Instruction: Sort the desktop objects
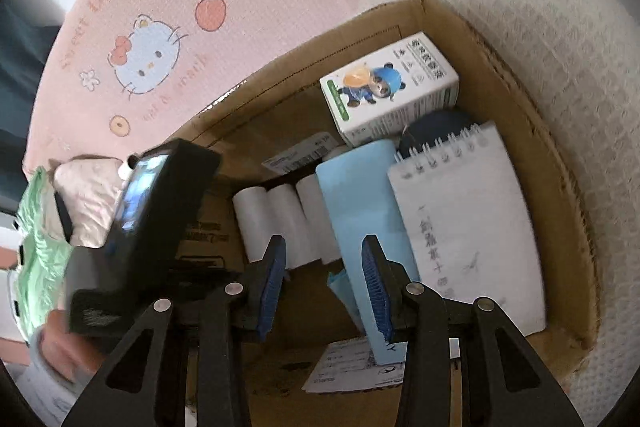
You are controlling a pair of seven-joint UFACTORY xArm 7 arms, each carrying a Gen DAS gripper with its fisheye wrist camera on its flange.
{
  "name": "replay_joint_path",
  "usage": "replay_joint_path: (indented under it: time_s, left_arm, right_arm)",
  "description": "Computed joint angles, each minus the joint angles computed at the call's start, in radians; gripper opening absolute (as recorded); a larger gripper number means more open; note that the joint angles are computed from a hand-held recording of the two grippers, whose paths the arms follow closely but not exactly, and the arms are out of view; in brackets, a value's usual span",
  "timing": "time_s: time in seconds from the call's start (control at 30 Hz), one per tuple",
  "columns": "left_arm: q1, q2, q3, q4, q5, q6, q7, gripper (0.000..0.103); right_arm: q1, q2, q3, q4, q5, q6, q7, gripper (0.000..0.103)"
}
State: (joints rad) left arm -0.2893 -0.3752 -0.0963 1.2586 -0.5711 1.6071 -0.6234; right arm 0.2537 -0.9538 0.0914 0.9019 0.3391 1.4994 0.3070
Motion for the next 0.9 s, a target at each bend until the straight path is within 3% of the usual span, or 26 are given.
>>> replay_joint_path:
  time_s: [0.43,0.63,0.83,0.9]
  left_arm:
    - [0.024,-0.037,0.013,-0.003,0.059,0.017,-0.015,0.003]
    - [0.054,-0.173,0.029,-0.036,0.112,-0.038,0.029,0.003]
    - [0.052,-0.33,0.07,-0.138,0.126,-0.152,0.052,0.003]
    - [0.073,-0.319,0.059,-0.138,0.11,-0.234,0.089,0.003]
  right_arm:
    - [0.012,0.02,0.038,0.01,-0.022,0.024,0.034,0.037]
    - [0.054,0.082,0.077,0.053,-0.008,0.055,0.026,0.037]
    - [0.101,0.193,0.115,0.058,0.016,0.064,0.018,0.037]
    - [0.111,0.23,0.118,0.046,0.032,0.076,0.037,0.037]
